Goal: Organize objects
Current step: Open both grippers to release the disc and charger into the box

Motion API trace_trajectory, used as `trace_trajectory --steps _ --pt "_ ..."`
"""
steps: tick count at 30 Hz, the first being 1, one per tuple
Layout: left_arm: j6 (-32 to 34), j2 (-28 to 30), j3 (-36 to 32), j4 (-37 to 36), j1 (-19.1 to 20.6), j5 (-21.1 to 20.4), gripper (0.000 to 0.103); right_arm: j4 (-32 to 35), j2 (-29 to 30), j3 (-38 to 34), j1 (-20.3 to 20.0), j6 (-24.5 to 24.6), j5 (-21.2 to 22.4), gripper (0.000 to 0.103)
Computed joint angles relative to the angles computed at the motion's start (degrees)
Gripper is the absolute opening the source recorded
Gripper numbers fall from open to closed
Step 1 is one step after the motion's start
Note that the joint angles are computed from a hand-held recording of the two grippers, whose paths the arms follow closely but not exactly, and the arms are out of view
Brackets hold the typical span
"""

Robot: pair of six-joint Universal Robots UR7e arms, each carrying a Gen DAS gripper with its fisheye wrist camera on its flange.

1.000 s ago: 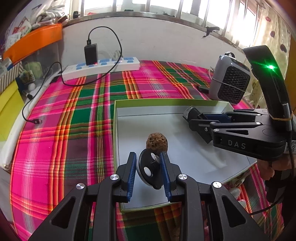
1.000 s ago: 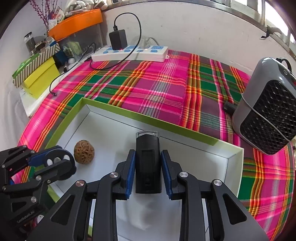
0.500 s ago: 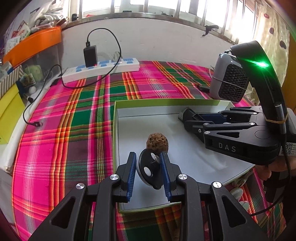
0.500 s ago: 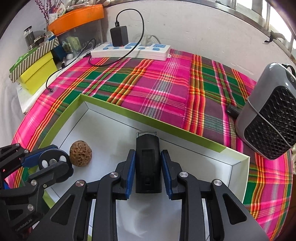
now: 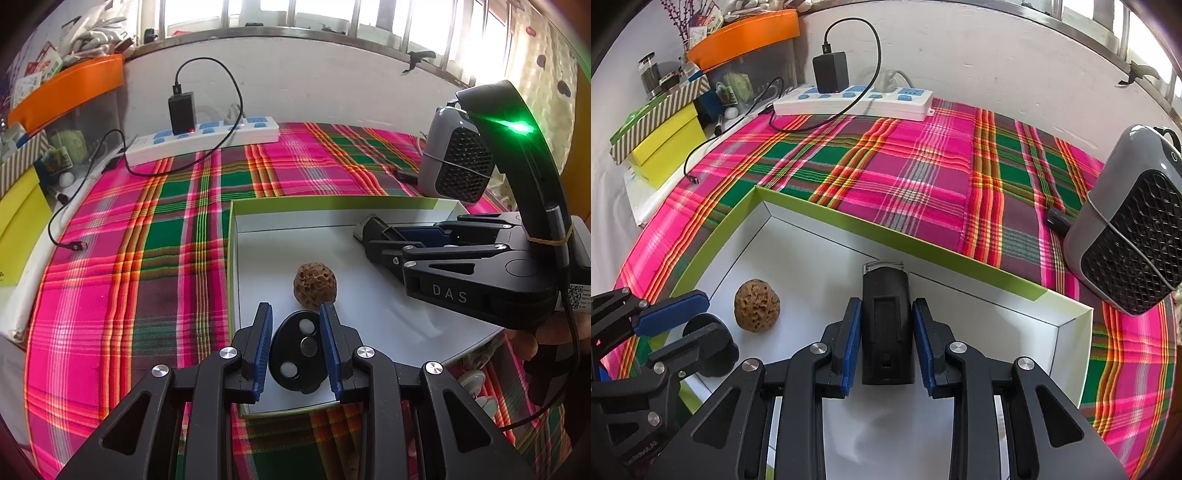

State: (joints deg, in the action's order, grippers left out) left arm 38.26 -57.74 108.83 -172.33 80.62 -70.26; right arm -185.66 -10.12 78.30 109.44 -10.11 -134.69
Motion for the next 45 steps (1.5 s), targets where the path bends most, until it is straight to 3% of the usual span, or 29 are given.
trace_trajectory --steps 14,18,27,32,45 --pt "-0.2 -0.24 0.35 0.09 0.12 -0.3 0.025 -1.56 -0.19 0.76 0.05 0.92 0.47 0.03" --pt "-0.34 -0.73 0.73 0.57 0.21 -0.69 0.027 -2.9 -0.31 1.14 0.3 1.14 0.5 0.036" --pt "-0.7 -1.67 1.47 0.93 0.07 -1.05 0.033 -4.69 -0.93 2.73 0.95 1.41 0.15 0.04" --pt "-0.73 -2.74 2.24 0.54 0.08 -1.37 0.037 -6.74 -1.59 4.5 1.52 1.7 0.69 0.042" --pt "-1.0 -6.93 6.22 -0.72 0.16 -3.38 0.038 -14.01 -3.22 10.8 3.78 1.92 0.49 0.042"
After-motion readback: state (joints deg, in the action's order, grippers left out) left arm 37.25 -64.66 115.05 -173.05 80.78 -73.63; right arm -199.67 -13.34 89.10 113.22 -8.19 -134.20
